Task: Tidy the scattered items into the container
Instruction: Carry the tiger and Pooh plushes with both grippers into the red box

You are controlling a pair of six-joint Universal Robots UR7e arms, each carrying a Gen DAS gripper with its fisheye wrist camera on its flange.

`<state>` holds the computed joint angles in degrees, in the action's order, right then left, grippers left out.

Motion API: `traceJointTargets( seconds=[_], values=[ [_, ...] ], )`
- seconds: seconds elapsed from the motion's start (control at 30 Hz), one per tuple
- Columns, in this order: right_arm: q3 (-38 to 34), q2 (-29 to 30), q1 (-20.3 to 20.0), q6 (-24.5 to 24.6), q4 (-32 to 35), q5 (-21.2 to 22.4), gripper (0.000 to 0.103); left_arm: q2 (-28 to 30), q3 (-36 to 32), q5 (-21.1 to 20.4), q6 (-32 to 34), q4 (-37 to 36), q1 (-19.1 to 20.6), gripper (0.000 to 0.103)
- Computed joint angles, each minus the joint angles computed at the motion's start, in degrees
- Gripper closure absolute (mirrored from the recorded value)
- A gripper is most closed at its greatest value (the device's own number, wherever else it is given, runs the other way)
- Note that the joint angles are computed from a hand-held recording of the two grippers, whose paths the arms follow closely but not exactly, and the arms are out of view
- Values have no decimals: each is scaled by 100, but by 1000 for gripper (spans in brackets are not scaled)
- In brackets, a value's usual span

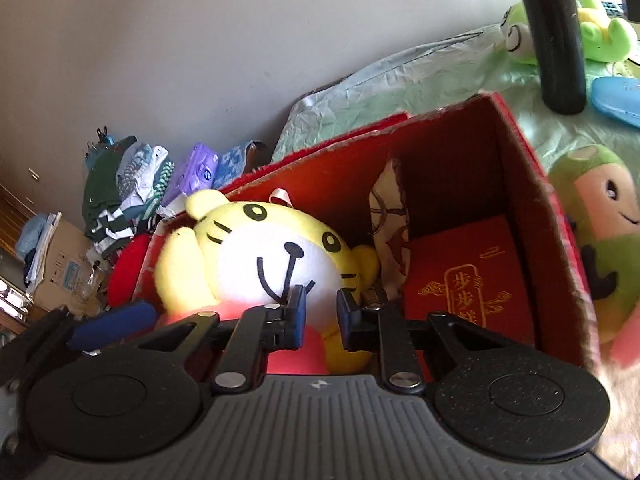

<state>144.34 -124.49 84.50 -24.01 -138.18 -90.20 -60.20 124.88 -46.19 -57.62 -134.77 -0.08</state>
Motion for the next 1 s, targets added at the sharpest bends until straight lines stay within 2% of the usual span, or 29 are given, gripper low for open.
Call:
traceJointTargets(
  seconds=[0.1, 0.2, 0.3, 0.47, 0.67, 0.73, 1.0],
  values=[
    [-100, 327, 228, -167, -101, -215, 83, 17, 51, -36, -61, -99, 98, 3],
    [-243, 463, 182, -207, 187, -136, 83, 106, 1, -80, -79, 92, 186, 2],
    [-337, 482, 154, -255, 432, -122, 83, 111, 123, -165, -96, -186, 206, 2],
    [-451, 523, -20, -7, 758, 59, 83, 134, 197, -141, -112, -343, 175, 2],
    [-432, 584, 168, -83, 645, -115, 83, 125, 197, -190, -253, -269, 227, 1],
    [-435, 577, 118, -126, 665, -73, 83, 153, 135, -325, -455, -43, 320, 1],
    [-397, 518, 16, -205, 631, 40, 83, 189, 154, -278, -755, 36, 268, 1]
  ],
)
